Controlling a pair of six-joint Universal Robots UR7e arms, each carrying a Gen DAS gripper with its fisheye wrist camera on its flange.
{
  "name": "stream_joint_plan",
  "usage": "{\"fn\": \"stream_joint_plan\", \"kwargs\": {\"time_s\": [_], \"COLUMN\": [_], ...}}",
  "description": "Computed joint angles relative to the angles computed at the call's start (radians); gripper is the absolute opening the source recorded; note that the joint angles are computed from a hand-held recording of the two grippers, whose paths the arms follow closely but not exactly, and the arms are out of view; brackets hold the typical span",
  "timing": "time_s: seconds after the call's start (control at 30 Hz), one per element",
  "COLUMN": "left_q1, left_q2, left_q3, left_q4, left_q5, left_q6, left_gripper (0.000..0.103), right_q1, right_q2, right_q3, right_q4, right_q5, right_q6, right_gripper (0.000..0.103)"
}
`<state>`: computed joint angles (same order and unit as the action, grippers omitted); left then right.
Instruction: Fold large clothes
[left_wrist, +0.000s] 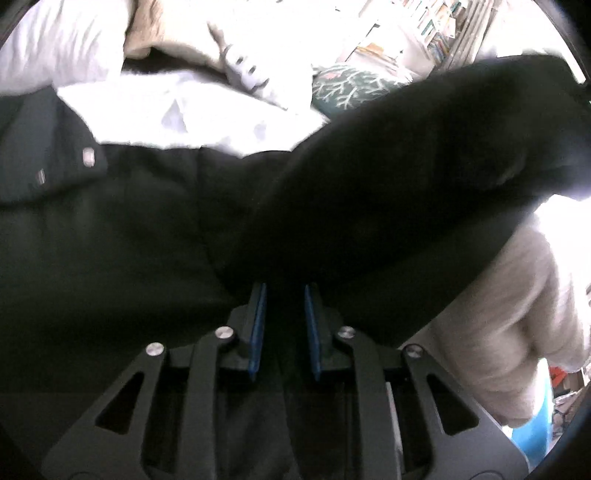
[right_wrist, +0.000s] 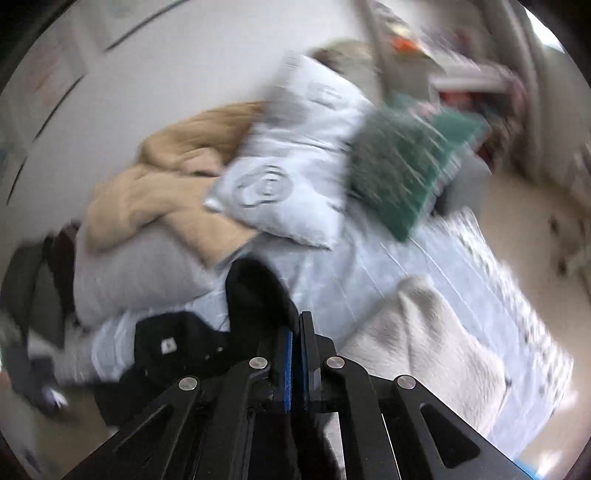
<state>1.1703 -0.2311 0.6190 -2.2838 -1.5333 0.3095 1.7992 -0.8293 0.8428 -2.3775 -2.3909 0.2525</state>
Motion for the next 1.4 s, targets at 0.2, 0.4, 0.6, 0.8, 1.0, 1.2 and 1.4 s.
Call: {"fn": "stream_joint_plan", "kwargs": {"time_s": [0.2, 0.4, 0.6, 0.8, 1.0, 1.2, 1.4], "left_q1": [0.027, 0.011, 0.002, 0.031, 0.108, 0.215, 0.325], "left_q2": [0.016, -0.129, -0.362, -0.625, -0.807, -0.891, -0.872], "left_q3": [-0.061, 0.076, 0.317, 0.551, 0.643, 0.668, 0.589], "left_q4": [0.086, 0.183, 0.146, 0.099, 0.183, 0.256, 0.525], "left_q5": [-0.075, 0.041, 0.252, 0.407, 0.556, 0.614, 0.493], "left_q6": [-0.074, -0.116, -0.038, 0.076, 0.054, -0.003, -0.178], "left_gripper": [0.034, 0.075, 0.078, 0.083, 0.083, 0.083, 0.077], "right_q1": [-0.125, -0.08, 0.018, 0.084, 0.068, -0.007, -0.117], "right_q2": [-0.093, -0.179, -0.196, -0.222, -0.228, -0.175, -0.134], "right_q3": [0.205, 0.421, 0.508, 0.679, 0.872, 0.963, 1.002], "right_q4": [-0.014, -0.319, -0.449, -0.428, -0.356, -0.286, -0.248], "right_q5": [-0.039, -0.014, -0.016, 0.058, 0.21, 0.287, 0.468], "right_q6": [0.199, 0.066, -0.068, -0.073, 0.002, 0.059, 0.179], "right_gripper": [0.007, 0.049, 0.083, 0.085, 0.085, 0.085, 0.077]}}
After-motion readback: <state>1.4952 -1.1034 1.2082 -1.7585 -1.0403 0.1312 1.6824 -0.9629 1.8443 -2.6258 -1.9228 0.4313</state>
